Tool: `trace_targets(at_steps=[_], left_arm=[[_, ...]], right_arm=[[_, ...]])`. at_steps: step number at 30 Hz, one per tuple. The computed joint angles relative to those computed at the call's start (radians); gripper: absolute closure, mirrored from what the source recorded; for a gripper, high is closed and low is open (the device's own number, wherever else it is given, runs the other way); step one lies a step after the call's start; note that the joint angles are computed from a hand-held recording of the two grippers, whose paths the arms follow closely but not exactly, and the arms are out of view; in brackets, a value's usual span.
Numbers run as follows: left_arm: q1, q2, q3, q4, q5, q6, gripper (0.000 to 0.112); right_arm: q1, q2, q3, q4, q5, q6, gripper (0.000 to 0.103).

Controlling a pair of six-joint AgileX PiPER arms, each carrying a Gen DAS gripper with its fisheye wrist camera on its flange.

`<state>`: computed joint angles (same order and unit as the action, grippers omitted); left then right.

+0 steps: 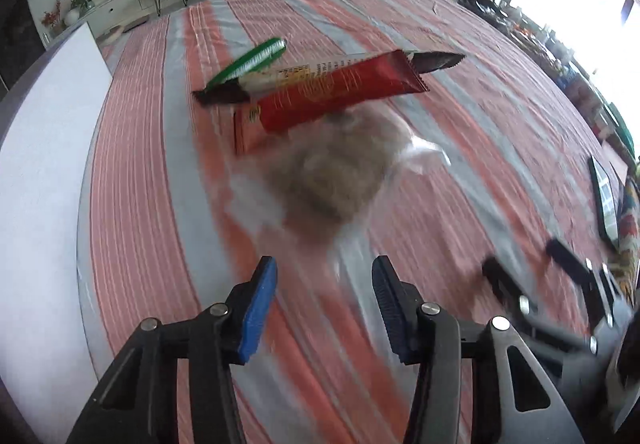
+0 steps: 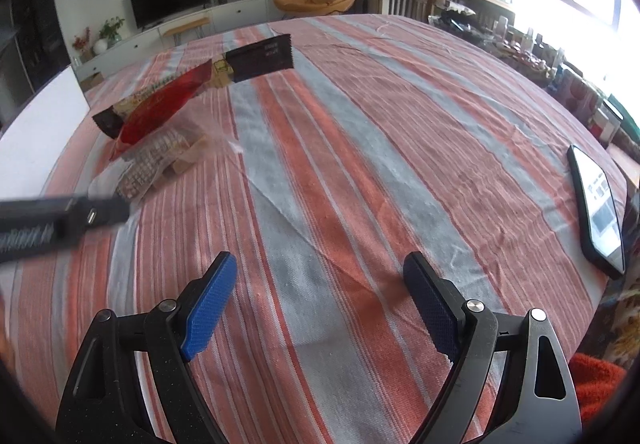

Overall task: Organize snacks
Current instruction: 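Grasp the bagged bread with the left tool and lift it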

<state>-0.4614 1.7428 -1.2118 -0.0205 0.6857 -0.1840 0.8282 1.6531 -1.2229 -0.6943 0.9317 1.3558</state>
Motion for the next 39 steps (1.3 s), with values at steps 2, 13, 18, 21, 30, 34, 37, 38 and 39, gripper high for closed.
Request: trace_targets(at_steps=[2, 13, 18, 21, 30, 34, 37, 38, 39], left_arm=[[-0.01, -0.072, 0.092, -0.016, 0.003, 0.023, 0.053], [-0.022, 0.132, -0.214, 0.101, 0.029, 0.154, 0.017], [0.011, 0.383, -0.551, 0.073, 0.192, 0.234, 0.016], [0.04, 0.448, -0.637, -0.011, 0.213, 0.246, 0.009], [0.028, 0.297, -0.405, 0.001, 0.077, 0.174, 0.05], [0.008, 0.121, -0.149, 0.081, 0.028, -0.022, 0.052], [-0.021, -0.007, 0.025, 0.173, 0.016, -0.178, 0.05], [-0.028, -0.037, 0.064, 0.188, 0.014, -0.199, 0.048], [-0.03, -0.058, 0.092, 0.195, 0.008, -0.205, 0.046]], right_arm=[[-0.001, -0.004, 0.004, -0.001, 0.0, 0.012, 0.015], [-0.009, -0.005, 0.004, -0.007, 0.021, 0.054, 0.015], [-0.012, -0.003, 0.002, -0.007, 0.023, 0.059, 0.015], [-0.01, 0.005, -0.007, -0.004, 0.033, 0.053, 0.015], [-0.011, 0.019, -0.025, 0.002, 0.049, 0.042, 0.015], [-0.011, 0.015, -0.018, -0.003, 0.04, 0.055, 0.015], [-0.01, 0.012, -0.013, -0.006, 0.039, 0.068, 0.015], [-0.01, 0.012, -0.014, -0.006, 0.043, 0.066, 0.015], [-0.008, 0.016, -0.019, -0.004, 0.051, 0.064, 0.015]])
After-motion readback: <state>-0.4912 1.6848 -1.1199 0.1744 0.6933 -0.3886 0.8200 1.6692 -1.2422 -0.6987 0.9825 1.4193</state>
